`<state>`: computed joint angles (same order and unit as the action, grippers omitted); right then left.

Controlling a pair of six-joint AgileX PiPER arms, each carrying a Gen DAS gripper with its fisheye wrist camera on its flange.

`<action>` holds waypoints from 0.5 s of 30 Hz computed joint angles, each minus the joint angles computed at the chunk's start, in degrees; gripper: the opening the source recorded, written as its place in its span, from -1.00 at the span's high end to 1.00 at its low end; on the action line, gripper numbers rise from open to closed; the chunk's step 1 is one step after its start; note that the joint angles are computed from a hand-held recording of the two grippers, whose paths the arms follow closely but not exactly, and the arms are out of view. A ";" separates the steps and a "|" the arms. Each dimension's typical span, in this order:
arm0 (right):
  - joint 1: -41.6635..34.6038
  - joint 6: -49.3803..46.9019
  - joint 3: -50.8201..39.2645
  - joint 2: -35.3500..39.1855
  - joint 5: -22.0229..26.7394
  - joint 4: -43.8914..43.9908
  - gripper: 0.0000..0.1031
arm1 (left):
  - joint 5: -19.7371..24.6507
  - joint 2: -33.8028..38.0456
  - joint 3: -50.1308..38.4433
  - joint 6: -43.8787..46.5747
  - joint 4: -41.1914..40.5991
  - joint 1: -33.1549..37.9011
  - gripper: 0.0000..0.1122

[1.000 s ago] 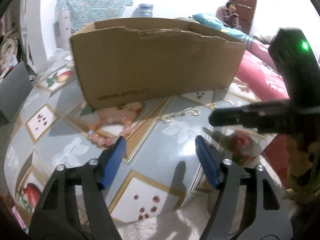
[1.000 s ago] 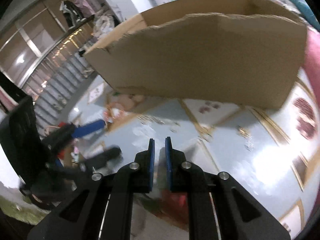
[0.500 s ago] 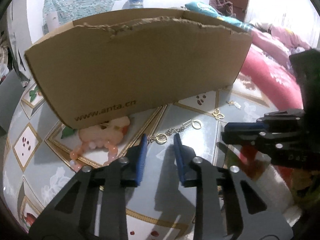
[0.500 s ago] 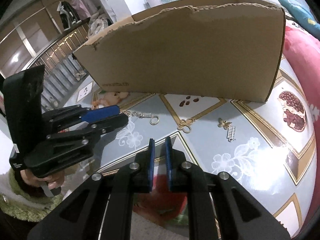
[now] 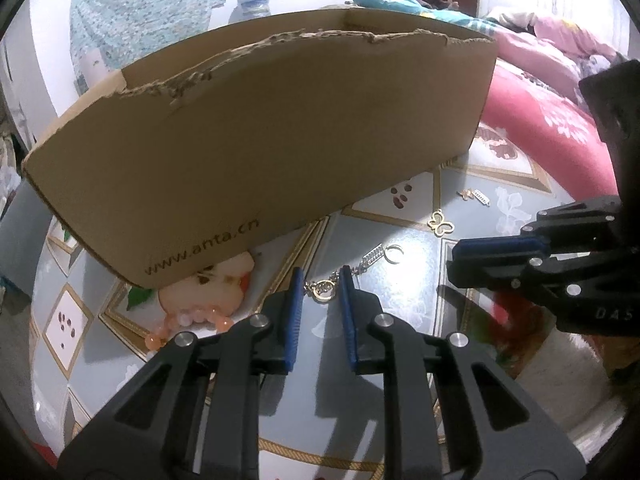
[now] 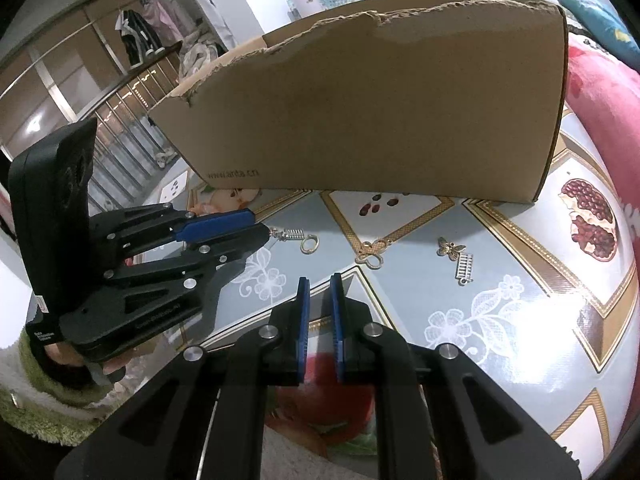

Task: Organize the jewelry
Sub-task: 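Close the left gripper on the silver chain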

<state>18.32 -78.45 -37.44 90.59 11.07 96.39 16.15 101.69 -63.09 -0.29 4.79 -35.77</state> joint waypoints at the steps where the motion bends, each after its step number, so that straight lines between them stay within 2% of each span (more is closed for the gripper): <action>1: 0.09 -0.09 -0.04 0.04 -0.07 0.20 0.79 | 0.09 0.01 -0.05 -0.84 1.37 -0.26 0.72; 4: 0.08 -0.49 0.05 -0.03 -0.06 0.67 0.79 | 0.09 -0.18 0.15 0.30 1.11 -0.54 0.85; 8: 0.00 -1.20 0.12 -0.05 0.06 1.48 0.79 | -0.15 -0.44 0.62 -4.97 7.40 -1.66 0.85; 15: 0.04 -1.22 0.19 -0.14 -0.03 1.57 0.79 | -0.09 -2.03 1.74 -2.82 4.50 -1.24 0.98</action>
